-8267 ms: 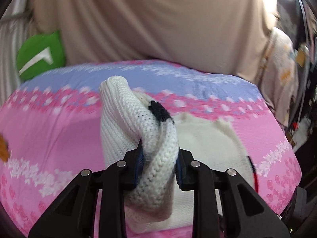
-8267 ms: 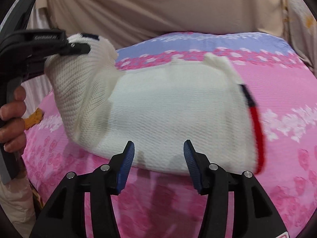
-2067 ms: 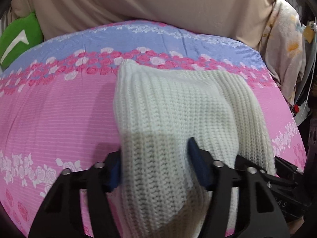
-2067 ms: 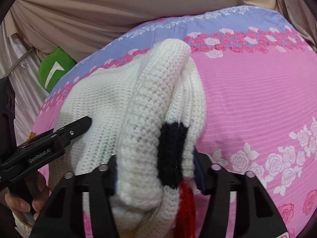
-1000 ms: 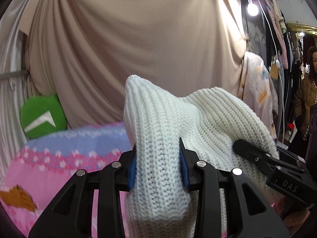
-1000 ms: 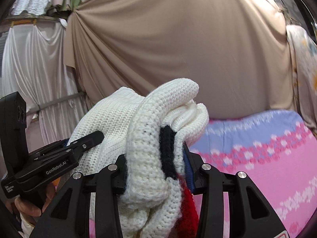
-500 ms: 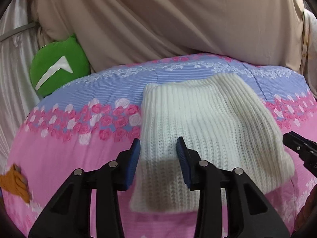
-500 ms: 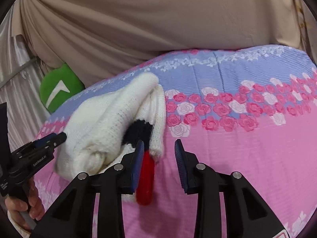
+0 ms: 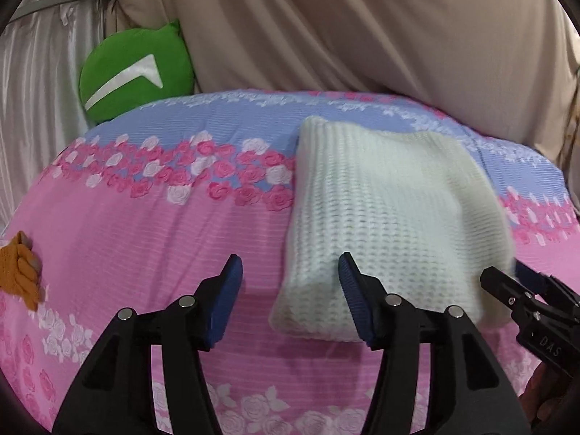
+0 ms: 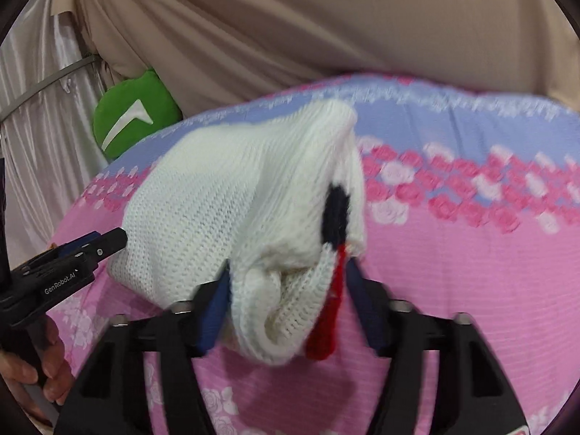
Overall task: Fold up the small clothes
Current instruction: 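Lay the folded sweater down and open both tools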
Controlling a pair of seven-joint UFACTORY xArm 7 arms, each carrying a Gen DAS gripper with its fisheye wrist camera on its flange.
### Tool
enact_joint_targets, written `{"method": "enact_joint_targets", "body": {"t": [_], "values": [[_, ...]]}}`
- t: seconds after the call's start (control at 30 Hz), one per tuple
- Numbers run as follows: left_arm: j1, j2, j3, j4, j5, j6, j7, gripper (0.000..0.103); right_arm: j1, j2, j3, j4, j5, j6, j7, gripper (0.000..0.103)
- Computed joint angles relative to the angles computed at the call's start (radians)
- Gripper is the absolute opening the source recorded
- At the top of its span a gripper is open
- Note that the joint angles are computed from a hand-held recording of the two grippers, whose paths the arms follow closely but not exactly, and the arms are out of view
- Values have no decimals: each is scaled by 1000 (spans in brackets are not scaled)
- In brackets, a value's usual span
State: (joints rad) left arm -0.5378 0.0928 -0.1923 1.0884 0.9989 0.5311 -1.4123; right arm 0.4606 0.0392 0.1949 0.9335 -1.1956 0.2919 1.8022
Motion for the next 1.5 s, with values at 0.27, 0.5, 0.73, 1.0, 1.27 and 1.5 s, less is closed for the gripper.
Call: {"method": "enact_joint_targets", "body": {"t": [0.27, 0.5, 0.73, 1.0, 1.27, 1.5], "values": [[-29, 27, -14, 31, -25, 56, 60, 49, -45, -74, 18, -57, -32, 32, 96, 12], [-65, 33, -3, 36, -2, 106, 10, 49, -17, -138, 67, -77, -22, 134, 103, 15], [-84, 4, -35, 37, 33, 220, -24, 50, 8, -71, 113, -34, 82, 247, -11, 20], [-144, 22, -69, 64, 78, 413, -78, 72, 79, -124, 134, -87, 62, 349, 99, 27], [-197, 79, -72, 67, 58, 478, -129, 73, 122, -123, 167, -127, 144, 434, 139, 61], [-214, 62, -59, 11, 77, 426, -230, 83, 165, -86, 179, -76, 169, 570, 115, 69]]}}
